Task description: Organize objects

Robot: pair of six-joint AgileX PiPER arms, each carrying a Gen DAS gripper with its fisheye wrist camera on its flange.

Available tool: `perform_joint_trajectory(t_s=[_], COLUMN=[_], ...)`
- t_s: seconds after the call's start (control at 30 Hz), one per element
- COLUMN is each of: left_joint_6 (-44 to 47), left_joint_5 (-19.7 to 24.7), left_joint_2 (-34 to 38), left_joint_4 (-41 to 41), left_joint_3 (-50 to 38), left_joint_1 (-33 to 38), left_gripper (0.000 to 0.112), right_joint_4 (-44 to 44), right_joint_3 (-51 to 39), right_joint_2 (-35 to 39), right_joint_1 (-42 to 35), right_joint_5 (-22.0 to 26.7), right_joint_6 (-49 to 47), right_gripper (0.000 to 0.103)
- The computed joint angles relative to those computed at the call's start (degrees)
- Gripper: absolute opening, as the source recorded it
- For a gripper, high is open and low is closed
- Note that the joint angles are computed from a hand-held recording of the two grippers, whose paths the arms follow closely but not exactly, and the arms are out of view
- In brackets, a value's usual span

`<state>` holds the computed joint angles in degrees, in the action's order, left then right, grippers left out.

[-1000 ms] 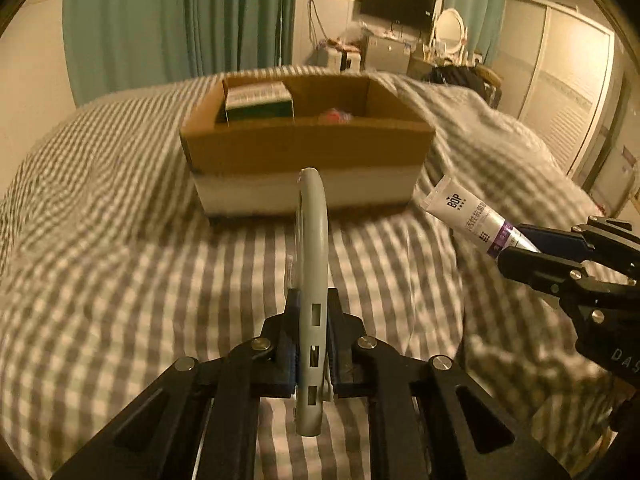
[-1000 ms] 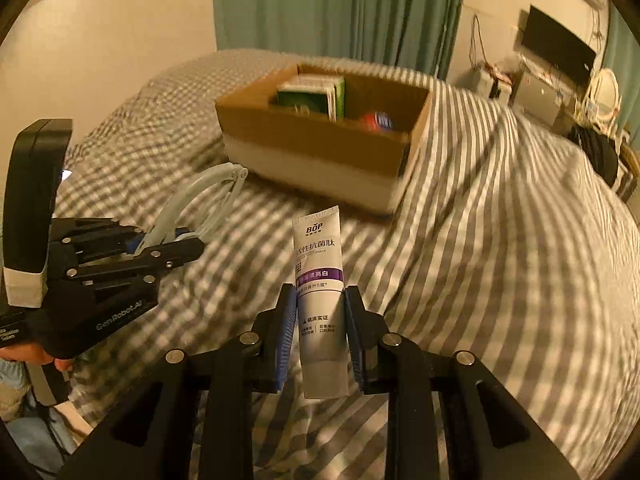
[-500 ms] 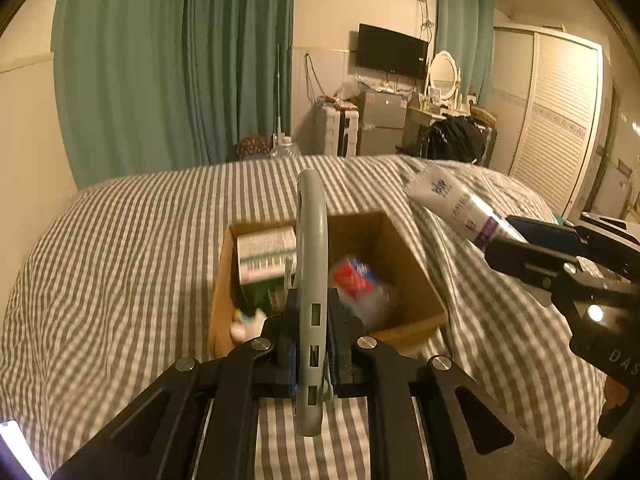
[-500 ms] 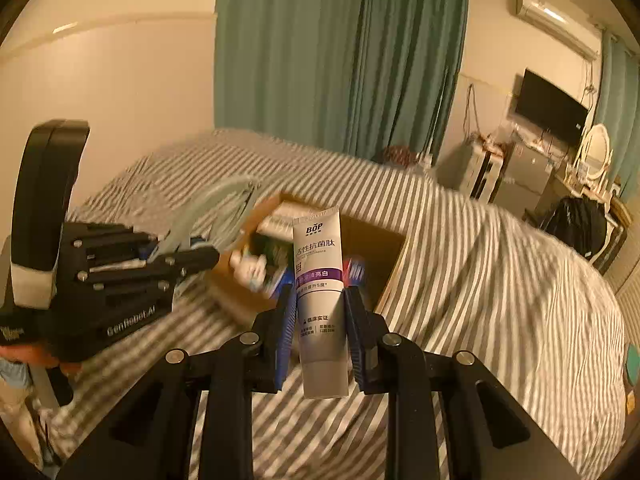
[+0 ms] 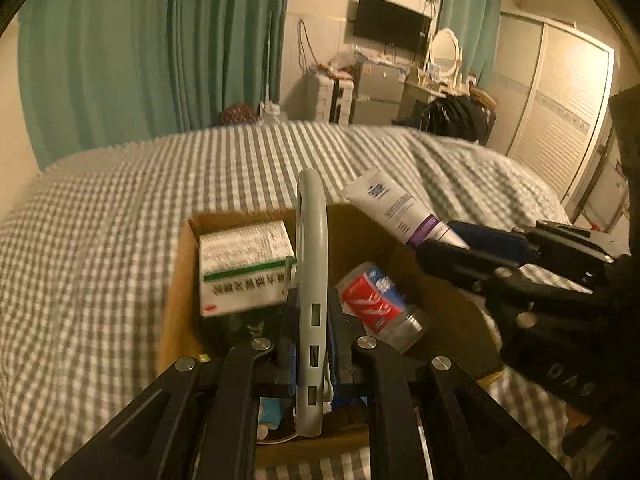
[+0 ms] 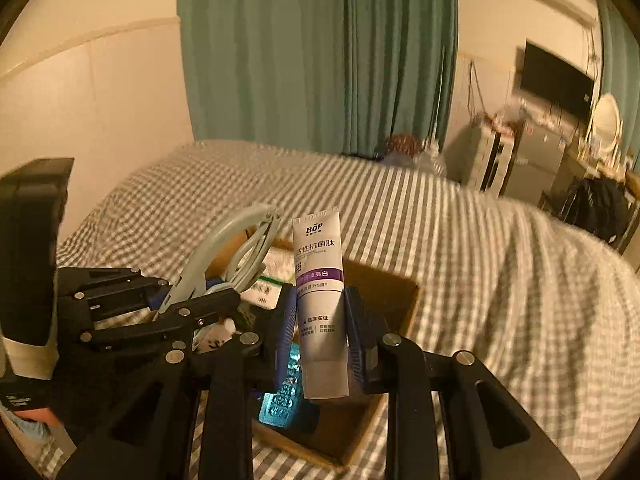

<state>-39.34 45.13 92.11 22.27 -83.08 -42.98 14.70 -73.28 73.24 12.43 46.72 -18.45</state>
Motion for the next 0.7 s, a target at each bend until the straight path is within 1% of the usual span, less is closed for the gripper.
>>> perform_joint_trajectory(t_s=[0.03,0.1,0.2,0.3,0.37,0.4,0.43,0.47,0.53,0.6,0.67,0.7], left_joint_6=[0.01,0.44,1.59,0.92,-0.08,-1.40,-1.68,-2.24,-4.18,-7.15,-8.64,-10.15], left_joint_5=[-1.64,-2.58,-3.02,-1.92,-0.38,0.54,1.20,2.45,4.58,6.39,7.78,9.52], left_joint_2=[0.21,0.36,0.57,0.70,0.41,0.09,-0.16,-0.44,-1.61,-3.33,-4.68,-5.54], left_joint_4=[0.84,0.89,-0.81,0.03,0.73,1.79,1.85,2.19,4.28,7.27,8.55,10.20], left_joint_3=[1.09,1.69,1.55,1.10,0.25,0.01,-0.25,-0.78,-0.99,-1.20,-1.51,-2.10], left_joint_1=[-0.02,-0.07,0.00,-1.17,-2.09,-2.70,-2.98,-3.50,-4.54,-6.07,-6.99,-8.05], left_gripper=[0.011,0.011,0.011,0.011,0.014,0.018,0.025,0.030,0.050,0.054,0.059,0.063], right_joint_4=[-0.19,-0.09,1.57,2.99,2.50,1.61,0.63,0.20,0.23,0.02,-0.39,-0.28], right_joint_3=[1.18,3.26,4.72,6.14,5.47,5.82,6.15,5.87,5.56,5.27,4.66,3.76], right_joint_2=[0.92,1.84,2.73,1.75,1.68,0.90,-0.02,-0.61,-2.27,-4.29,-6.09,-6.70], right_joint_1=[0.15,0.07,-1.08,-2.06,-2.38,-2.38,-2.22,-2.52,-3.30,-4.06,-4.86,-5.45], right_joint_5=[-1.06,-2.44,-3.02,-3.58,-3.15,-3.30,-3.30,-2.84,-1.84,-0.37,1.06,2.12], right_joint_6=[0.18,-0.34,-2.20,-3.08,-2.36,-1.57,-0.58,-0.26,0.01,0.64,1.52,1.59], right_gripper=[0.024,0.024,0.024,0.024,0.025,0.026,0.029,0.033,0.035,0.038,0.043,0.044])
